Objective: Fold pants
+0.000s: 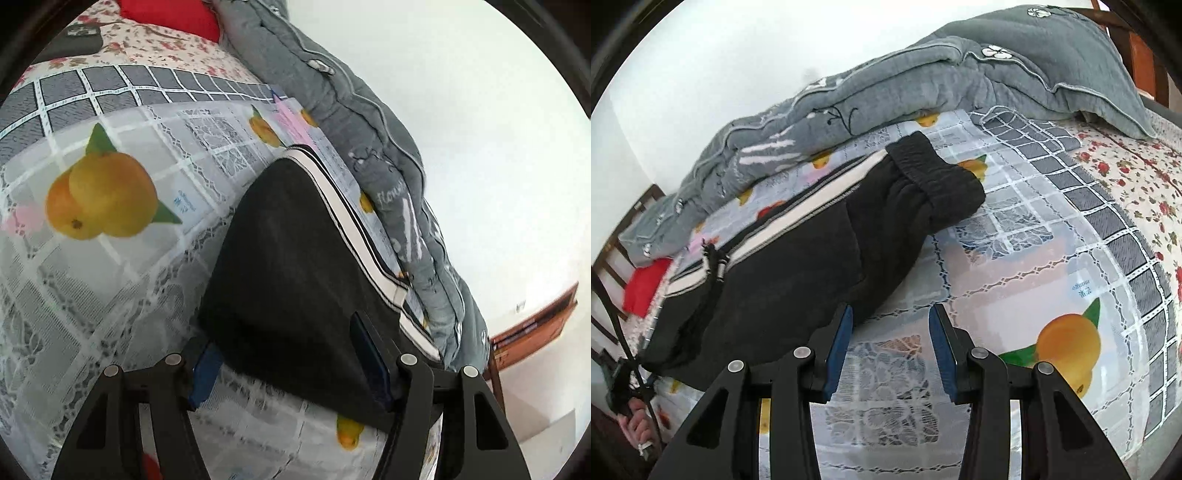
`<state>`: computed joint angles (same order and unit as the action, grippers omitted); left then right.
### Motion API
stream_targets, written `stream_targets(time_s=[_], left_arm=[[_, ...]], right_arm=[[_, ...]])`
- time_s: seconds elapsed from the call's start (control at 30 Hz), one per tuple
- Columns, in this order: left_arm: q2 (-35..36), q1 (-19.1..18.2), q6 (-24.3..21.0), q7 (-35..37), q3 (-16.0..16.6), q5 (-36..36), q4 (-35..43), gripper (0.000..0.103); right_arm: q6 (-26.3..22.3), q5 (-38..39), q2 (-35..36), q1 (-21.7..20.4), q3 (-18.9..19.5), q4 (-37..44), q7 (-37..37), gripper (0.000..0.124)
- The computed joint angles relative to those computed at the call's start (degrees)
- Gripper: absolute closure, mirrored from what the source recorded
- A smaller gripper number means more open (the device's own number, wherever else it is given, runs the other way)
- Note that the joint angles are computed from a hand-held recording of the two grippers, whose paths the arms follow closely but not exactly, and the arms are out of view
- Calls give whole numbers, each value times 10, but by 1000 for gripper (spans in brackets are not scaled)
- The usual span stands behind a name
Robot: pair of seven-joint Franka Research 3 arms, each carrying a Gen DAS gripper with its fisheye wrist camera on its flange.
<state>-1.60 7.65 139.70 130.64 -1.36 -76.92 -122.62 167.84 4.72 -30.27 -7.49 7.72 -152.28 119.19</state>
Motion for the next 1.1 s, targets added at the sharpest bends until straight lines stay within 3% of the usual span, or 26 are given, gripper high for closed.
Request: stream_targets(time_s=[0.07,0.17,0.23,0.37,0.6,0.73,0.87,1.03,1.1], left_arm=[[8,-8,43,-35,-10,34,12,44],[16,-26,133,-151,-28,173,17,69],[13,-34,152,-153,-32,183,19,82],[-18,-62,213,-169,-43,236,10,85],[-46,-135,255,-219,-55,337,31,86],[-39,-188,256,-199,-65,349,56,86],[-6,-227,228,-175,-89,335,94,86],[55,-241,200,-211,-133,390,128,86],[72,-231,153,-183,-149,368,142,85]], right_arm=[[-4,-9,-15,-6,7,-5,-1,81],[-12,-26,-44,-26,22,-19,7,81],[-21,-34,-63,-35,25,-31,9,81],[-32,-18,-103,-20,-7,-66,-6,81],[-29,12,-153,-24,-40,-114,-43,81],[-29,48,-188,-18,-78,-140,-70,81],[-46,60,-226,-53,-69,-164,-80,81],[-75,72,-255,-62,-83,-180,-101,81],[-84,71,-263,-66,-77,-183,-107,81]])
